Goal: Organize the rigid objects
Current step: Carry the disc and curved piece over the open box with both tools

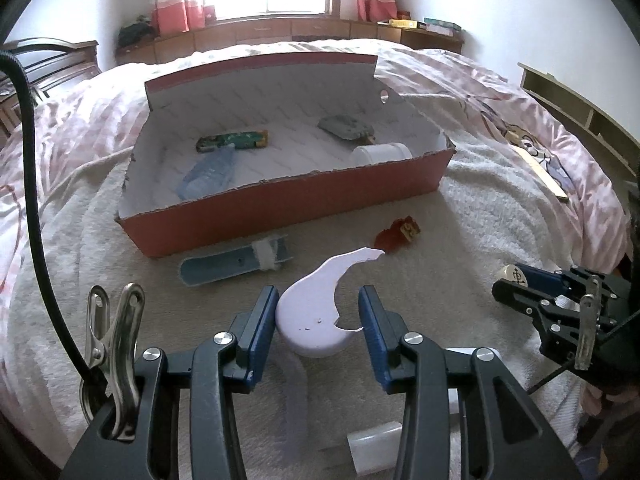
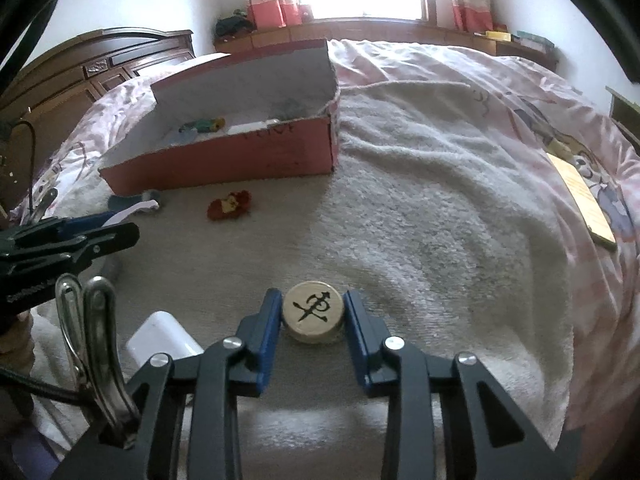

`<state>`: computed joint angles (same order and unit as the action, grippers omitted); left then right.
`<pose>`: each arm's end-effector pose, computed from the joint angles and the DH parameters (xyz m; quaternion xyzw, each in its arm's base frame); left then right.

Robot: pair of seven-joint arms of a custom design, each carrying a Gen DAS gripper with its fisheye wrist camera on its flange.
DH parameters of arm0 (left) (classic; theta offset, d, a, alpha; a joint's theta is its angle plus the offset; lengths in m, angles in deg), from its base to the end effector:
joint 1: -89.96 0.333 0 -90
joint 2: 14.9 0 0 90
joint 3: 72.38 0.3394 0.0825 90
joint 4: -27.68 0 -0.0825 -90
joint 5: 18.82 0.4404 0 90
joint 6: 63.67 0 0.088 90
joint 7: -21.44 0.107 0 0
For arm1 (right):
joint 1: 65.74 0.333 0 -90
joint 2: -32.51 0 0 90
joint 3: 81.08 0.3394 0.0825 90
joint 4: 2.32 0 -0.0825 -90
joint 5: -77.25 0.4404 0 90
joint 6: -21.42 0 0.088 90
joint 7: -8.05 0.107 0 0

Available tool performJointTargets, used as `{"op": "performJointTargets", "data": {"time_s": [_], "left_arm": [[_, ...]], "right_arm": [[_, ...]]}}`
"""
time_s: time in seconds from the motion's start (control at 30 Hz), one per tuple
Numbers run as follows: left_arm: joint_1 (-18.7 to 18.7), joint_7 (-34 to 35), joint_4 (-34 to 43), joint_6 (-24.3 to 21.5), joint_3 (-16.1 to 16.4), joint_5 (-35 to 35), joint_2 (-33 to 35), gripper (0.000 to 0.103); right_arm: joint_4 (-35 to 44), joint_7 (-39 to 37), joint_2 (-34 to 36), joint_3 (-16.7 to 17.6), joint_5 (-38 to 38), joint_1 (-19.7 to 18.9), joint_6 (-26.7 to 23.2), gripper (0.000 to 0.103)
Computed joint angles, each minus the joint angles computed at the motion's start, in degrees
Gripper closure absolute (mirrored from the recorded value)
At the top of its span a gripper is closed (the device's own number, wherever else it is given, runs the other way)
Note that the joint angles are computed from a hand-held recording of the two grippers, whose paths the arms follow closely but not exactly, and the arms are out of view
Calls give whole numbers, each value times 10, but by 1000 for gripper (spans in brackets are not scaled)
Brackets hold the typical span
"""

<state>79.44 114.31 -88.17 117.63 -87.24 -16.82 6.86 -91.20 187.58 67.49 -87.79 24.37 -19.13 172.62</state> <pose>0.6346 -0.2901 0.3397 -0.4832 0.7889 -0.3335 0.1813 0.5864 0.5380 0.3251 -0.6180 0.6843 -0.2395 0.3040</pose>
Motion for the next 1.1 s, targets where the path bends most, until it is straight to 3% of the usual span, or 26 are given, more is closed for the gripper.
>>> {"op": "performJointTargets", "data": {"time_s": [0.4, 0.67, 0.77, 1.1], "left_arm": [[-6, -22, -15, 14, 16, 0, -19, 61], [-1, -32, -1, 10, 19, 0, -17, 61], [-22, -45, 9, 12, 44, 6, -16, 61], [-50, -84, 75, -13, 85, 22, 10, 61]], "right_arm": [[13, -9, 2, -2, 0, 2, 23, 70], [64, -61, 27, -7, 17, 2, 29, 70], [89, -84, 41, -10, 29, 0, 34, 70], [162, -139, 78, -38, 61, 6, 53, 70]]}}
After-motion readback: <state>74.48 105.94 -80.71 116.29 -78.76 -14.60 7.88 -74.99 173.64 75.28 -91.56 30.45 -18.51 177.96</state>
